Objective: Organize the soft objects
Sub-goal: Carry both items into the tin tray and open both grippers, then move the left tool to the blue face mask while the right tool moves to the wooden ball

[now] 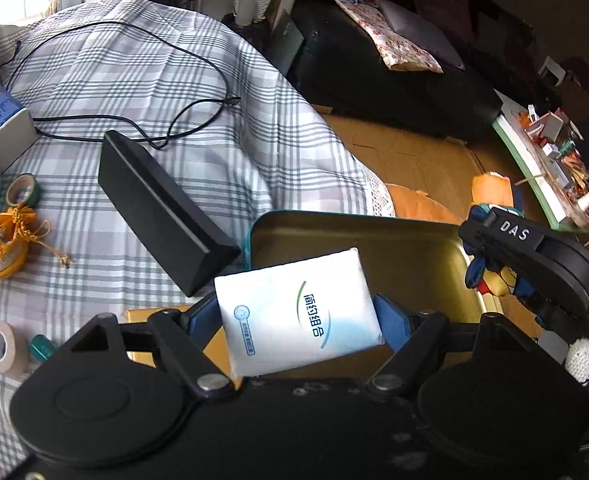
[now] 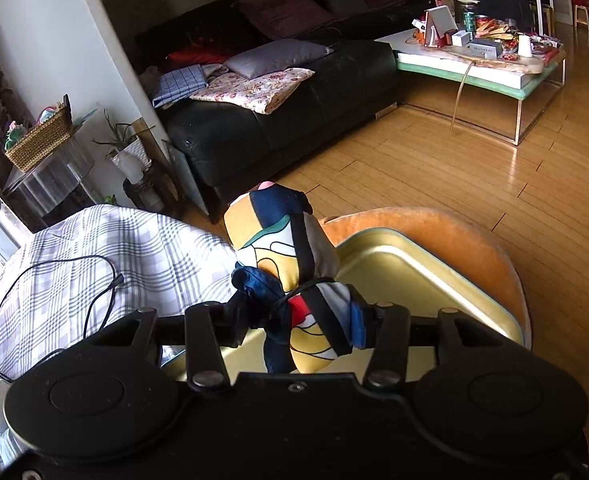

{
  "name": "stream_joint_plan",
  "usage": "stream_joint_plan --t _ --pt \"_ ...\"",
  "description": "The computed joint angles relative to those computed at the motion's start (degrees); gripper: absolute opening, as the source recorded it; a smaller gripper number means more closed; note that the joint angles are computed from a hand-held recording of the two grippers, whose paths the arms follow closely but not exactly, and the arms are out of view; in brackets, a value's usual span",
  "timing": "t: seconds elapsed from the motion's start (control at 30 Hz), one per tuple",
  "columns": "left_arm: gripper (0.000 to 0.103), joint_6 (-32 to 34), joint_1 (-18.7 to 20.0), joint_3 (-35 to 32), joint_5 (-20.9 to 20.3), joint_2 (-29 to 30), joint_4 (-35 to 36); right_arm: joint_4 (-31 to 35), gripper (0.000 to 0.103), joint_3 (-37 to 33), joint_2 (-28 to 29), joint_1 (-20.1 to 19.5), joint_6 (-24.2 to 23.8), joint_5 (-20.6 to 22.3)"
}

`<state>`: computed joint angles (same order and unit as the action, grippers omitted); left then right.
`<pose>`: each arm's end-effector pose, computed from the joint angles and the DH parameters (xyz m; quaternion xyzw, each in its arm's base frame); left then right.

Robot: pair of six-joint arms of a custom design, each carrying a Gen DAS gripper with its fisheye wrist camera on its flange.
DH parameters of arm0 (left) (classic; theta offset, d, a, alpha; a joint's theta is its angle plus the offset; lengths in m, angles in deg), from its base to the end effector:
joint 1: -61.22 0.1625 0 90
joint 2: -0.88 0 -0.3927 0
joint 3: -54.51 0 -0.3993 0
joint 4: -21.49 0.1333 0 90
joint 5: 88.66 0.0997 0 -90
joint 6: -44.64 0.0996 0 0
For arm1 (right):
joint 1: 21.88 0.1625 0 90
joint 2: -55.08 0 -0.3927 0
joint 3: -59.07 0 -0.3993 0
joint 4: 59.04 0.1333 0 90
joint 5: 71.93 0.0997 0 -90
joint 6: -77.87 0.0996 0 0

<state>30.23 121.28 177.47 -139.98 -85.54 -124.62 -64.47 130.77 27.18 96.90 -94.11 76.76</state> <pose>-0.0628 -0.5008 0.2768 0.0699 0.9289 -0.2717 0.2417 0.3378 -0.5149 -0.0404 -0.0685 -0.8103 0.4994 0.2988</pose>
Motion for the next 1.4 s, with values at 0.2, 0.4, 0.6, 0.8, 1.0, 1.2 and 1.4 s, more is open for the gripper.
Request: stream_joint_plan --t 0.2,0.4,0.6,0.8,1.0,1.2,1.4 --pt "0.079 0.6 0.1 0.6 -0.8 1.7 -0.2 -2.7 0.05 1.3 -0.7 0.1 -1.3 1.0" --pt "0.094 1.8 -0.6 1.4 0.1 1.9 -1.3 -6.9 0.052 3.1 -1.7 0.4 -3.1 1.8" --pt "0.096 1.9 -0.7 1.7 0.5 1.4 -1.3 -8.9 0.053 4.2 -2.3 0.3 -3.6 1.0" --pt "0.1 1.6 -0.9 2.0 1.6 0.7 -1.2 -8.8 0.053 4.2 -2.2 0.2 -3.5 1.0" --pt "0.102 1.1 -1.2 2.1 3.1 0.3 -0.4 -7.6 0.053 3.4 -1.7 0.2 -3.0 1.1" --pt "0.102 0.0 -1.5 2.5 6.2 -0.5 1.9 -4.4 0.053 1.1 -0.2 0.3 -1.8 1.4" --pt "0.102 -2.9 -1.1 2.0 9.8 -2.3 5.4 6.9 0.053 -5.7 3.8 -0.1 2.3 2.2"
